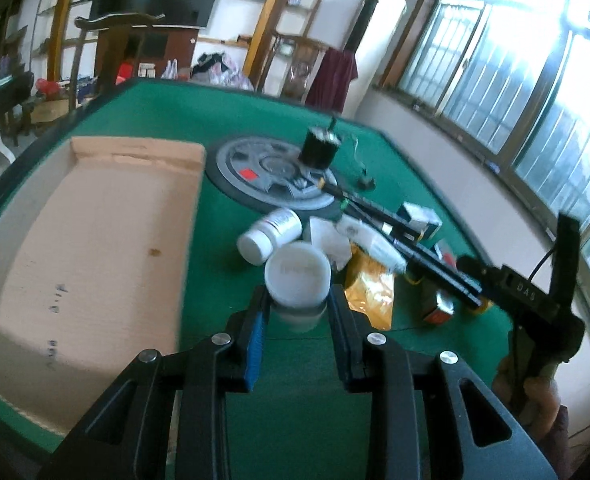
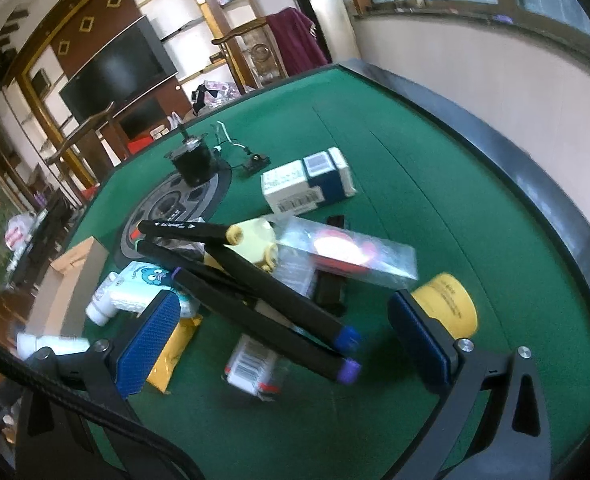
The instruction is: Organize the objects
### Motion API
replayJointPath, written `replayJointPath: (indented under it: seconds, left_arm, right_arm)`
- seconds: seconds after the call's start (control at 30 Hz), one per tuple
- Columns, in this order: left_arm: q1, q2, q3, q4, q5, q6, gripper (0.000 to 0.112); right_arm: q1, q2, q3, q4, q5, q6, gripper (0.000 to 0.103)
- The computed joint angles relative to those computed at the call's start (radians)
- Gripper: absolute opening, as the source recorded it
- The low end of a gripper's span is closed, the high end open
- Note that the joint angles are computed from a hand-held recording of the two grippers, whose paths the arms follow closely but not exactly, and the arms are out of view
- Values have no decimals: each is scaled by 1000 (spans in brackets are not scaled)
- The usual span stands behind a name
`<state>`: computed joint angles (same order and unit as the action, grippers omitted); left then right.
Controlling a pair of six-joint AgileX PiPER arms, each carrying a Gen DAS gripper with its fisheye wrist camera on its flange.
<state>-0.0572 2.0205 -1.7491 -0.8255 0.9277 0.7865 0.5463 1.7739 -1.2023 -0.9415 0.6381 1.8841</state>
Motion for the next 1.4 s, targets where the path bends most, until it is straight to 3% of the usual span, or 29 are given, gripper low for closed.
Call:
replayJointPath:
  seconds: [0.27,0.4,0.5,0.57,0.67,0.73,0.8,0.93,1.1,1.17,1.23,1.3,1.4]
  left_arm:
    - [72,24,-15,-69,47,48,24]
    - [108,16,3,-116,56,104,24]
    - [136,26,-5,-159,87,130,24]
    - [150,22,5,-185,93,153,24]
    - [171,17,21,-225,103,185,24]
    - [180,19,21,-239,108,194,23]
    - [187,20,21,-247,114,208,23]
    - [195,27,20,-264,128,239,24]
    - [197,59,-10,-266,155,234,24]
    - [206,63,-16,-275,160,240,23]
    - [216,54,-5,-288,158,259,23]
    - [225,44,6,-303,154,284,23]
    - [222,38,14,-289,129,285,23]
  right_arm:
    - [48,11,-69,118,50,-123,103]
    - [116,81,-191,105,185,-210,103]
    - [132,169,-346,130,292,-394,100]
    - [130,203,-414,165,296,-510,100]
    - [111,246,-500,298,214,-688,100]
    - [114,335,-632,354,296,-757,100]
    - [114,391,-703,377,356,-764,100]
    - [69,422,-710,471,313,-687,100]
    - [45,552,-922,480,445,-658,100]
    - [34,624,-1030,514,490,-708,90]
    - [44,631,-1037,468,507,-688,59]
    - [34,583,-943,474,428,-664,42]
    - [24,512,-819,516,328,-672,42]
